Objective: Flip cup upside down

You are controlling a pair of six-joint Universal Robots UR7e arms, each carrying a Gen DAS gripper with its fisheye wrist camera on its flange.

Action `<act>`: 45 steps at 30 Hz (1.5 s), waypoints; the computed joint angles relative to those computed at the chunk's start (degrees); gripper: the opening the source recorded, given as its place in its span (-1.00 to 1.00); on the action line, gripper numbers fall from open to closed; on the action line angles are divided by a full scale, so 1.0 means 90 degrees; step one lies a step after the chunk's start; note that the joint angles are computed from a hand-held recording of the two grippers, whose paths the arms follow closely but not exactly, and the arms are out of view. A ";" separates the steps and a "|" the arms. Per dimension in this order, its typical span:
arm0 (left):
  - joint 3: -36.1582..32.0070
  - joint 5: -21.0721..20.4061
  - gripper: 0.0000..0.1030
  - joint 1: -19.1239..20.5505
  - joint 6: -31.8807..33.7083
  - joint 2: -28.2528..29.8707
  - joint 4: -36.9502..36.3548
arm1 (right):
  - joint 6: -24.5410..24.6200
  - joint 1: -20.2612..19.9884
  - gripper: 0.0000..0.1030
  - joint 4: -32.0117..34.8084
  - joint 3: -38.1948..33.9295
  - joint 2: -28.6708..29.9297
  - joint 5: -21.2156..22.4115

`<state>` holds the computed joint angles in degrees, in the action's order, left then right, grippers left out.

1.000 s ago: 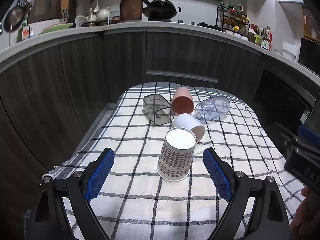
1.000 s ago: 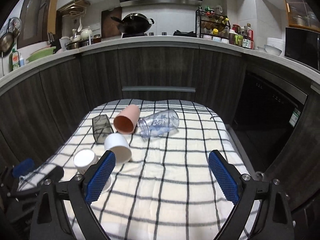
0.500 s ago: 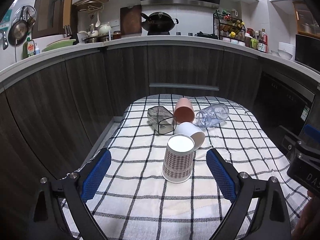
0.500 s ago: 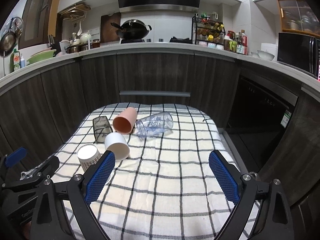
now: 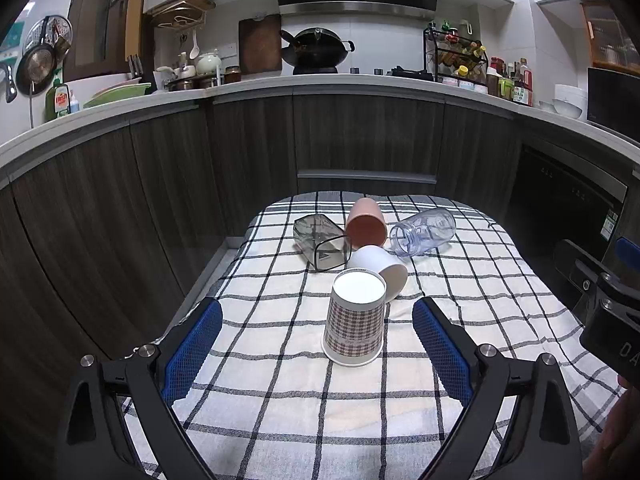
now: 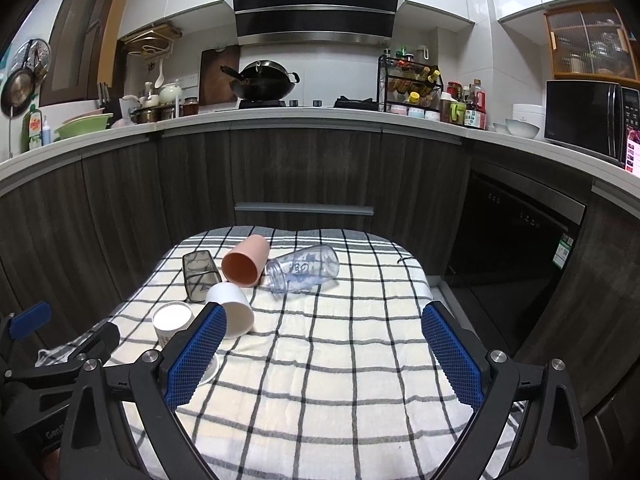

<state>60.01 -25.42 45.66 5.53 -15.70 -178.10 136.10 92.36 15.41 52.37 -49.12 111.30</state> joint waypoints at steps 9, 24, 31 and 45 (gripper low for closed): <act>0.0009 -0.0002 0.89 0.0005 -0.0030 -0.0016 0.0016 | 0.0028 0.0002 0.91 0.0022 0.0000 0.0010 -0.0001; -0.0010 0.0022 0.89 -0.0019 -0.0024 -0.0001 0.0001 | 0.0044 0.0004 0.91 0.0073 -0.0045 0.0032 0.0007; -0.0021 0.0039 0.89 -0.0016 0.0001 0.0007 -0.0008 | 0.0061 0.0011 0.91 0.0065 -0.0027 0.0035 0.0011; 0.0038 -0.0018 0.89 0.0000 -0.0123 -0.0035 0.0100 | 0.0075 0.0018 0.91 0.0000 0.0067 0.0016 0.0029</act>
